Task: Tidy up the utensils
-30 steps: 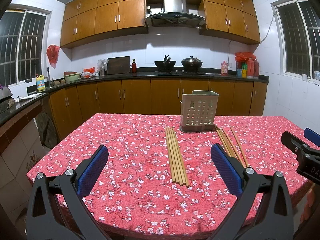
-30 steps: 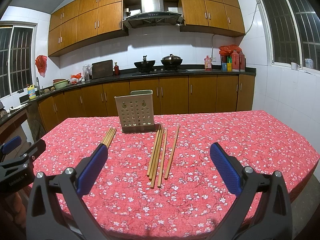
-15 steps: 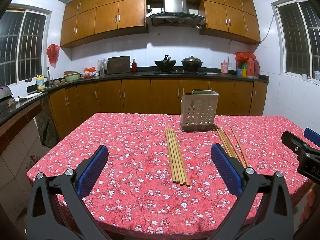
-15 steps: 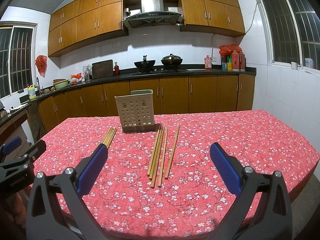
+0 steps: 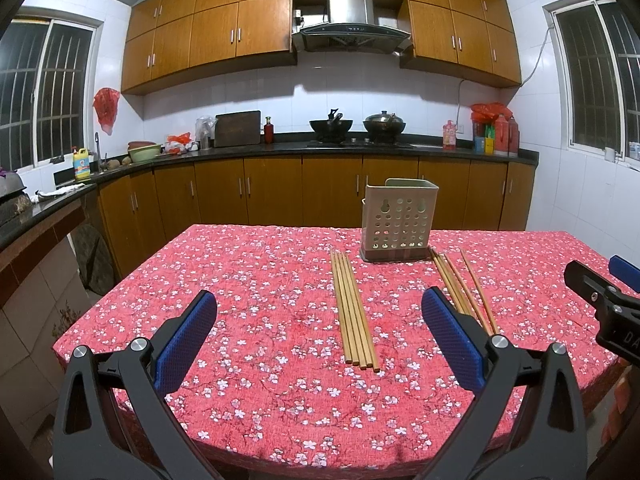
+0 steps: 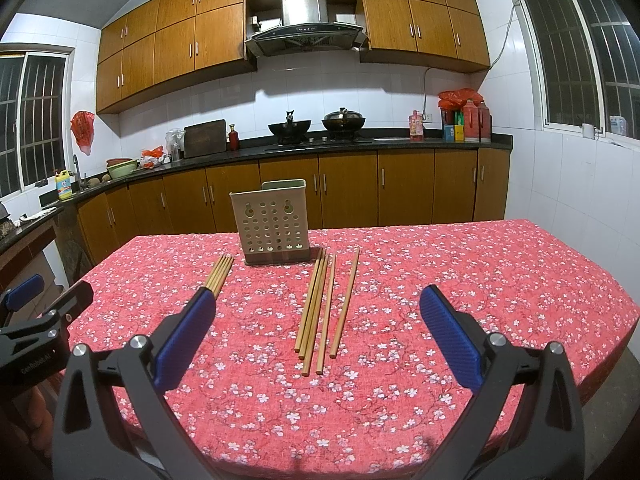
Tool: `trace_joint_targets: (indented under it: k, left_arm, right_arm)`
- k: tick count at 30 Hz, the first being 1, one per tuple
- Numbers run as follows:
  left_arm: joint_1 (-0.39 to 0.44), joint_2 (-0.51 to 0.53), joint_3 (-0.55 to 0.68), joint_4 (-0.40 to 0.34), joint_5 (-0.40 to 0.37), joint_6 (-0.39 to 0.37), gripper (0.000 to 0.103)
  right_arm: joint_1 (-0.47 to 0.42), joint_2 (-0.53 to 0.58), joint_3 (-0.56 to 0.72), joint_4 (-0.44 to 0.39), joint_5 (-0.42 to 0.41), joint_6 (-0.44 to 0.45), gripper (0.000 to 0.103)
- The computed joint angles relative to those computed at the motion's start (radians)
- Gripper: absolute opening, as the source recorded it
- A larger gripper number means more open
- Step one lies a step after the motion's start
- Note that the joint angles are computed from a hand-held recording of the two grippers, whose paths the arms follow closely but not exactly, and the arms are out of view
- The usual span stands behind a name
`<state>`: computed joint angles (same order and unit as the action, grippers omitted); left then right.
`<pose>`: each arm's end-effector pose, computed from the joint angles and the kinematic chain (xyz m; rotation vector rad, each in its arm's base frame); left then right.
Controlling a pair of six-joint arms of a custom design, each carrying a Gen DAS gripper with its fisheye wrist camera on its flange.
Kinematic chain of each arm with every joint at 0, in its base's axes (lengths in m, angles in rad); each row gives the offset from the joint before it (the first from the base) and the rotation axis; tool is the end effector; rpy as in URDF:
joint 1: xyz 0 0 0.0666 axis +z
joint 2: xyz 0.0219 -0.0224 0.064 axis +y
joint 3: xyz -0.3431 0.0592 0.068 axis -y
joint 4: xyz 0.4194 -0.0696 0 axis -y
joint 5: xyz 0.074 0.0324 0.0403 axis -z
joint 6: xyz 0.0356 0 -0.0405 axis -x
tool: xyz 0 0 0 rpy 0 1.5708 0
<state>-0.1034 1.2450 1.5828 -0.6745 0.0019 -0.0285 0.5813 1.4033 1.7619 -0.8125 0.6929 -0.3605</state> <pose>0.4730 -0.0496 0.5800 0.1270 1.9036 -0.0525 0.4435 0.2637 0.5828 0.2130 1.9037 -0.0715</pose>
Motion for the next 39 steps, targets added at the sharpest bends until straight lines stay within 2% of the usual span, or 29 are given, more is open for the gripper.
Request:
trace_joint_targets:
  k: [16,22,26,30,32,36,38,39]
  left_arm:
    - [0.0,0.001,0.002,-0.006,0.0,0.001,0.101]
    - [0.002,0.017,0.011,-0.02,-0.003,0.004,0.101]
    - [0.012,0.058,0.048,-0.072,-0.011,0.013,0.101]
    - [0.026,0.127,0.112,-0.152,-0.004,0.023,0.101]
    - [0.035,0.174,0.164,-0.203,0.005,0.025,0.101]
    - [0.046,0.249,0.239,-0.276,0.023,0.045,0.101]
    - [0.053,0.282,0.275,-0.309,0.048,0.057,0.1]
    - [0.053,0.306,0.303,-0.329,0.059,0.064,0.096]
  right_arm:
    - [-0.007,0.012,0.001,0.004,-0.008,-0.002,0.099]
    - [-0.017,0.041,0.037,-0.027,-0.019,-0.015,0.099]
    - [-0.038,0.06,0.05,-0.069,-0.042,-0.051,0.099]
    - [-0.078,0.107,0.104,-0.166,-0.088,-0.134,0.099]
    - [-0.105,0.135,0.134,-0.212,-0.13,-0.171,0.092]
    - [-0.16,0.227,0.232,-0.319,-0.231,-0.197,0.063]
    - [-0.184,0.285,0.293,-0.368,-0.276,-0.206,0.057]
    - [-0.193,0.307,0.316,-0.384,-0.289,-0.209,0.053]
